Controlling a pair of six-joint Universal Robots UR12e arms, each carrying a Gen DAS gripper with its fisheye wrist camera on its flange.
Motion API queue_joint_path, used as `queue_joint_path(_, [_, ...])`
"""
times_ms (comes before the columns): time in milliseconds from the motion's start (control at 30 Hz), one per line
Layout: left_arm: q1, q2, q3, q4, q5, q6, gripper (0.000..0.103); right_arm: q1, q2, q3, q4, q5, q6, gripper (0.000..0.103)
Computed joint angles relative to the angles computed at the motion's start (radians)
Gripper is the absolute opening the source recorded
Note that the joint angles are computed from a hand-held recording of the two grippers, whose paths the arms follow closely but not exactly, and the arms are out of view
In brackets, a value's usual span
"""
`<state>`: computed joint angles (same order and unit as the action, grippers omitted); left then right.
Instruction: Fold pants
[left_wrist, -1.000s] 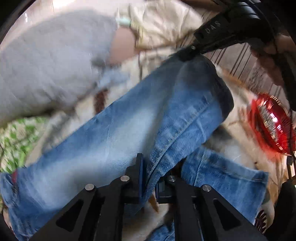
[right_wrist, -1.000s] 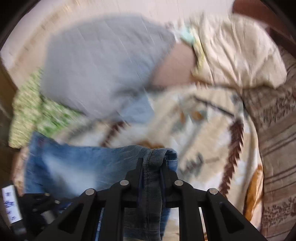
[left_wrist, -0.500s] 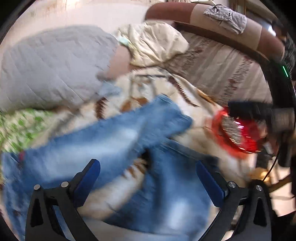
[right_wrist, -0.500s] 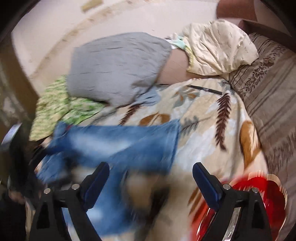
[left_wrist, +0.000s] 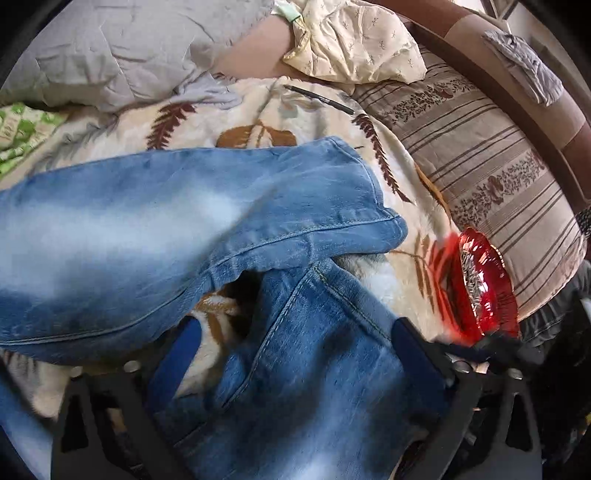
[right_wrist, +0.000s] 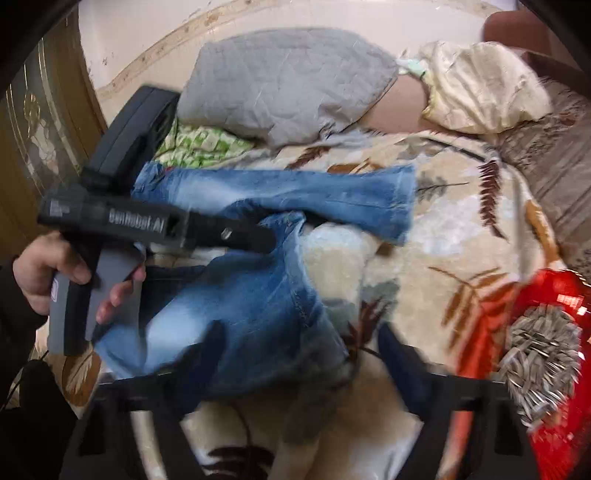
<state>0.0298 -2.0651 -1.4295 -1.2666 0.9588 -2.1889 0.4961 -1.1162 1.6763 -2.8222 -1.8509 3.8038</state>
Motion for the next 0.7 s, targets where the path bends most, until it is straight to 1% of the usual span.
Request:
queue_joint_path(33, [-0.002, -0.003, 0.009, -0.025, 0.009, 0.023, 0.046, -0.007, 0.008, -0.015, 0.042, 0.027, -0.006, 0.022])
queue_joint_path(67, [-0.009, -0.006, 0.020, -0.047, 0.044, 0.049, 0.009, -0.008, 0.013, -0.022, 0.061, 0.041, -0.004, 0.022])
queue_joint_path(100, [-0.015, -0.005, 0.021, -0.059, 0.078, 0.080, 0.009, -0.010, 0.016, -0.020, 0.056, 0.060, -0.004, 0.021])
queue_joint_path(133, [-0.014, -0.001, 0.016, -0.066, 0.078, 0.112, 0.009, -0.010, 0.015, -0.016, 0.043, 0.065, -0.002, 0.020])
queue_joint_path(167, [-0.010, 0.011, 0.002, -0.062, 0.070, 0.145, 0.009, -0.007, 0.011, -0.008, 0.019, 0.069, 0.002, 0.020])
queue_joint_path(267, [0.002, 0.055, -0.025, -0.103, 0.022, 0.236, 0.009, 0.015, -0.013, 0.019, -0.040, 0.041, 0.014, 0.019])
queue_joint_path(333, [0.003, 0.084, -0.039, -0.128, -0.019, 0.305, 0.009, 0.033, -0.032, 0.033, -0.054, -0.003, 0.029, 0.019])
queue_joint_path(367, [0.000, 0.098, -0.046, -0.140, -0.040, 0.331, 0.009, 0.046, -0.048, 0.045, -0.061, -0.039, 0.048, 0.019])
queue_joint_path(433, [-0.016, 0.112, -0.045, -0.170, -0.065, 0.354, 0.009, 0.061, -0.075, 0.070, -0.064, -0.098, 0.102, 0.019])
queue_joint_path(467, [-0.026, 0.117, -0.046, -0.185, -0.078, 0.366, 0.011, 0.066, -0.092, 0.087, -0.059, -0.122, 0.146, 0.019])
queue_joint_path(500, [-0.041, 0.129, -0.065, -0.157, -0.078, 0.358, 0.012, 0.069, -0.106, 0.103, -0.050, -0.134, 0.188, 0.019])
queue_joint_path(533, [-0.057, 0.133, -0.077, -0.137, -0.068, 0.343, 0.012, 0.068, -0.114, 0.111, -0.040, -0.139, 0.206, 0.019])
queue_joint_path(600, [-0.091, 0.132, -0.090, -0.119, -0.047, 0.302, 0.012, 0.075, -0.129, 0.120, 0.035, -0.179, 0.260, 0.019])
queue_joint_path(633, [-0.101, 0.134, -0.101, -0.097, -0.038, 0.286, 0.013, 0.073, -0.133, 0.120, 0.058, -0.183, 0.274, 0.020])
queue_joint_path(667, [-0.111, 0.139, -0.119, -0.042, -0.024, 0.254, 0.023, 0.070, -0.141, 0.126, 0.083, -0.175, 0.303, 0.023])
queue_joint_path(700, [-0.109, 0.145, -0.130, -0.011, -0.022, 0.231, 0.039, 0.065, -0.149, 0.125, 0.128, -0.168, 0.341, 0.027])
